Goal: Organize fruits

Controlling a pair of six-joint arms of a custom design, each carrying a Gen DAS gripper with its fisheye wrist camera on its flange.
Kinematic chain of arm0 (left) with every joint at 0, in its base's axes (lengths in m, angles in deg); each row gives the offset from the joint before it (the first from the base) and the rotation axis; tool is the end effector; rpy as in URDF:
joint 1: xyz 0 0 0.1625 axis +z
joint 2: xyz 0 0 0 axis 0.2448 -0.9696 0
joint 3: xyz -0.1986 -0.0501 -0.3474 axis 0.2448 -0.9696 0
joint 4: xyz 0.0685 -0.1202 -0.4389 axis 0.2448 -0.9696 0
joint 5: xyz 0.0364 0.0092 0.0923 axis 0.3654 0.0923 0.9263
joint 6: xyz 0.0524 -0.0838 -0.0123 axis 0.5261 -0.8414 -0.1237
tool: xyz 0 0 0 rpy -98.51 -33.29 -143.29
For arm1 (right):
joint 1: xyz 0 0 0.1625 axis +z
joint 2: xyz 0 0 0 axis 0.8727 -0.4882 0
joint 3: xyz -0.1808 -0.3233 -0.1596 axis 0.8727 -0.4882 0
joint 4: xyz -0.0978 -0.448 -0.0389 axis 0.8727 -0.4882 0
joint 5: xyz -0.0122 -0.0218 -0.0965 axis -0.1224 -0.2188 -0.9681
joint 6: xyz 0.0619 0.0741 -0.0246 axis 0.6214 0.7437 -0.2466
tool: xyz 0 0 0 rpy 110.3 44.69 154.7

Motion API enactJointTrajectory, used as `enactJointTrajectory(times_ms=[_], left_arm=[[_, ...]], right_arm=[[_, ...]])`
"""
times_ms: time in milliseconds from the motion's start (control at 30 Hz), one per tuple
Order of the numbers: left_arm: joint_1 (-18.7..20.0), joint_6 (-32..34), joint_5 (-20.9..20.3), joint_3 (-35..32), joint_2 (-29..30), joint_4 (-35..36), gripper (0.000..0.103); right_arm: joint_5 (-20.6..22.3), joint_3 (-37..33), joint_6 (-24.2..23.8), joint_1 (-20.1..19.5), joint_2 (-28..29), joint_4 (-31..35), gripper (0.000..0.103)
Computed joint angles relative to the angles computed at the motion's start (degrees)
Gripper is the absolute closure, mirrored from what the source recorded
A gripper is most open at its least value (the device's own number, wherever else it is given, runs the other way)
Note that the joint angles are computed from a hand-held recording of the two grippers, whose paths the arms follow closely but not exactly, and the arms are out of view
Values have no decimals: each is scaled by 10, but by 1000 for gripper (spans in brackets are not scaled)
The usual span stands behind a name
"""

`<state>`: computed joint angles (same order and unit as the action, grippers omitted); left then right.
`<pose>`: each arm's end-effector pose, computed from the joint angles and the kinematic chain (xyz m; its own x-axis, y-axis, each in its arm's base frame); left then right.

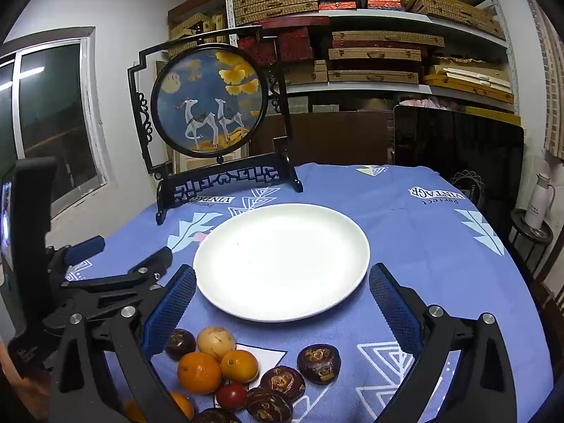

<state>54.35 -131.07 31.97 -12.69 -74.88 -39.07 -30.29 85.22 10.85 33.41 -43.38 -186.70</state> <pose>-0.1256 -0.8537 0.0886 -0.6291 0.1136 -0.7690 0.6990 0.5154 -0.4957 0.1577 -0.7931 0.0396 -0.7916 0.0183 0.6108 -0.5451 0.4308 -0.7192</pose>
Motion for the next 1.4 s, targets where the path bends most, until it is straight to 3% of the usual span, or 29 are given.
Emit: enactJointTrajectory(times_ms=[100, 267, 333, 667, 1400], left_arm=[[1, 6, 4, -7, 5, 0, 5], [-3, -6, 12, 63, -41, -26, 5], [-3, -5, 7, 43, -29, -13, 5], [0, 15, 13, 86, -49, -46, 5], [0, 12, 13, 81, -47, -31, 5]], right_arm=[[-4, 5, 5, 2, -2, 1, 4], [-13, 4, 10, 1, -5, 13, 4], [-16, -2, 8, 0, -2, 19, 4], [-32, 10, 2, 3, -11, 20, 4], [-38, 11, -1, 4, -8, 41, 4]])
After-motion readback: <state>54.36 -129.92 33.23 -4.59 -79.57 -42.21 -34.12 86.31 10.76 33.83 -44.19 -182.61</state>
